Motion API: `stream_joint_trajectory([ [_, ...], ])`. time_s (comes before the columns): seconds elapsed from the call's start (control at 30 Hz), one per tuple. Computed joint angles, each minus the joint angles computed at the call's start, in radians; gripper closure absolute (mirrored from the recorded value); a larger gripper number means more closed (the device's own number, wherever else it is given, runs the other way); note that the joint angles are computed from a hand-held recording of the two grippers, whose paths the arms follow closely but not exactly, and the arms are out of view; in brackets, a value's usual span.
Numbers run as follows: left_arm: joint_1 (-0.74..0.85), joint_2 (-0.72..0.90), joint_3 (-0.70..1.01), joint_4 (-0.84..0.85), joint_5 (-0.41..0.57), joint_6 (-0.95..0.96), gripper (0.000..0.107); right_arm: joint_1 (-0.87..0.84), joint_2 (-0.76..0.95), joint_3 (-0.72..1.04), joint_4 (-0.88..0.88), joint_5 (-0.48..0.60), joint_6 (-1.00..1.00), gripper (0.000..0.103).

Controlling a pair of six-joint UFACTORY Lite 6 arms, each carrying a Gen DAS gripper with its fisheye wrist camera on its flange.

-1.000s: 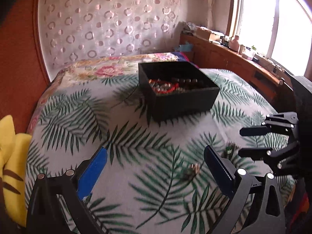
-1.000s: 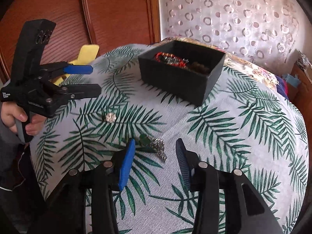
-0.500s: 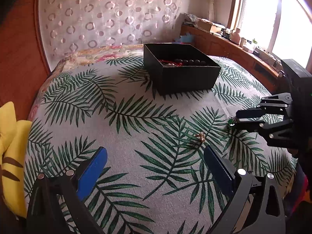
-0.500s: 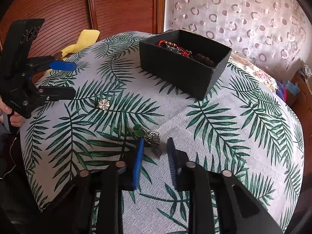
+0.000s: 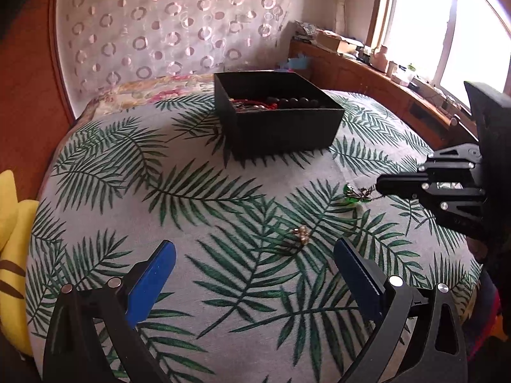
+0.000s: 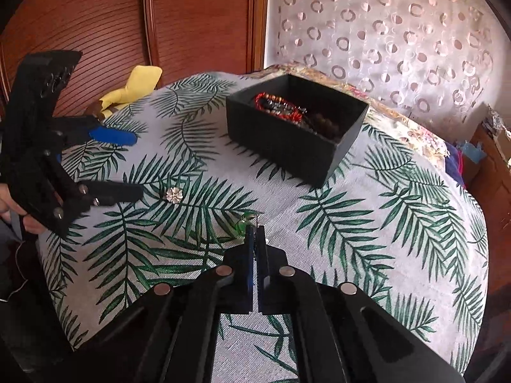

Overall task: Organize jewelry
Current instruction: 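Lower the left gripper onto the small silver flower ring and close it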

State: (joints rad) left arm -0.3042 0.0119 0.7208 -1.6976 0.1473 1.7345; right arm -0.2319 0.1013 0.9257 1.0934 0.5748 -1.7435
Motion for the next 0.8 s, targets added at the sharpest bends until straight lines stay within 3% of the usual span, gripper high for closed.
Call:
stream_joint_trajectory([
  [0.2,-0.046,0.032,0.023,-0.035,-0.018,0.028,0.012,-0.025,-0.036,-0.003,0.018,0.034,-0.008,0.101],
  [0.53,-0.083,0.086,0.081,0.158,0.014,-0.171,0.066,-0.041,-0.117,-0.005,0.001,0.080,0.016,0.101],
  [0.7,-0.114,0.117,0.098,0.134,-0.009,-0.145,0.081,-0.039,-0.130,-0.007,-0.005,0.081,0.022,0.101],
  [0.8,-0.113,0.129,0.096,0.037,0.009,-0.038,0.100,-0.045,-0.132,-0.004,-0.006,0.087,0.021,0.101],
])
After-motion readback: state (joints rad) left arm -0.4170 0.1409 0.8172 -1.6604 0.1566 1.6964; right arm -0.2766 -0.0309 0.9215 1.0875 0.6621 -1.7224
